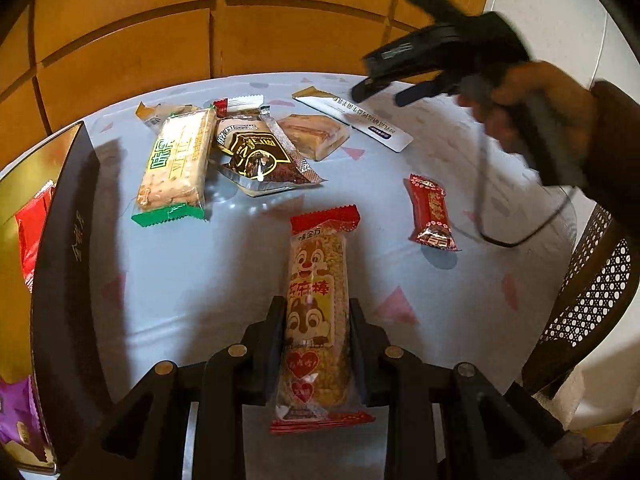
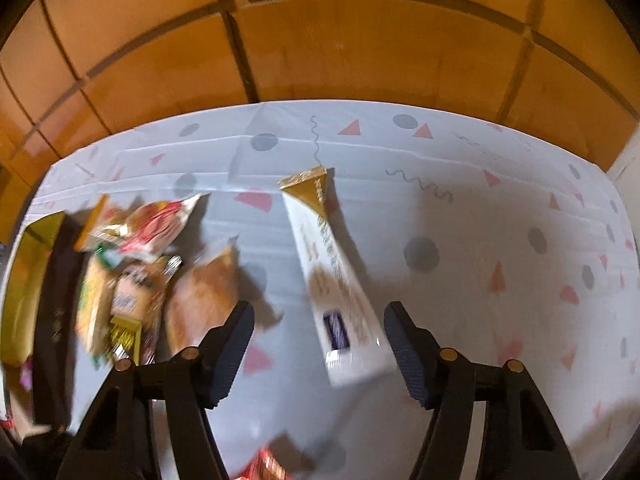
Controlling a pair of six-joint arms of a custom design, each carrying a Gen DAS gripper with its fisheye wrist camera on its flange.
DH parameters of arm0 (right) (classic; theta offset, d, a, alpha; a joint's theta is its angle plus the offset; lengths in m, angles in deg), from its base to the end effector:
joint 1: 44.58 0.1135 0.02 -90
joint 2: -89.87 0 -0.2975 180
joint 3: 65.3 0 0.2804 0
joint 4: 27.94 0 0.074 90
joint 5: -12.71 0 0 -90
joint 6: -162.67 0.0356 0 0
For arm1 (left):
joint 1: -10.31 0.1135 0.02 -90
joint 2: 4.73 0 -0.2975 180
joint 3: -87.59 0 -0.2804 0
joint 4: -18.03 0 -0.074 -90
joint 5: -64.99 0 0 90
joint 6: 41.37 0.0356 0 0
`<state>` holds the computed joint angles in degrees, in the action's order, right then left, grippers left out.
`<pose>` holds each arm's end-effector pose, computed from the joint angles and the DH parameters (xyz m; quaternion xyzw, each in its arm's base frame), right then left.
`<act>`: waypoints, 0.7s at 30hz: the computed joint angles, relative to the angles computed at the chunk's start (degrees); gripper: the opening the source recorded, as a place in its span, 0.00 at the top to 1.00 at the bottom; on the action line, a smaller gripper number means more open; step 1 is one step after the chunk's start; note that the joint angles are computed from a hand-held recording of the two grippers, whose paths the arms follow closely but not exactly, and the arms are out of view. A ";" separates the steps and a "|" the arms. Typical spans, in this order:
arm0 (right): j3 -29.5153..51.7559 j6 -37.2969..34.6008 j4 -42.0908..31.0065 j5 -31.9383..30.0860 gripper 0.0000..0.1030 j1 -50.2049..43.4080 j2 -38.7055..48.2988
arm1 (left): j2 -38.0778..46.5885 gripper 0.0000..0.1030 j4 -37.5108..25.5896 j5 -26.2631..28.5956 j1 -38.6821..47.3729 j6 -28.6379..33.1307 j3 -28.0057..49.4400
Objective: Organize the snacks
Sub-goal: 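Carry the chipmunk bar into the tin while the right gripper grasps the white stick pack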
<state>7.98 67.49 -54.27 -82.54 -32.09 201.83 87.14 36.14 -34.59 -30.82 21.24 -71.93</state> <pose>0.3863 0.0889 0.1150 -0.1596 0.9622 0.0584 0.2128 0.1428 -0.1168 0.0576 0.0870 0.9421 -0.1112 0.3040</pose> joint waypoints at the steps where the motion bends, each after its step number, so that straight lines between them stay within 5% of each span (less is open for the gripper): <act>1: 1.77 0.01 -0.12 1.01 0.34 0.49 1.90 | -0.31 0.71 0.07 -0.28 -0.31 -0.29 -0.31; 8: 10.91 -1.83 -1.85 5.90 0.36 2.63 11.75 | 0.16 0.71 0.90 -1.05 -1.03 -1.06 -0.58; 11: 11.04 -2.58 -1.61 3.64 0.70 2.02 12.68 | -0.52 0.71 0.41 -0.48 -0.70 -1.14 -0.72; 21: -1.36 -7.99 -1.15 3.57 0.70 0.40 4.25 | -2.63 0.72 -1.60 4.05 3.49 -0.22 -0.35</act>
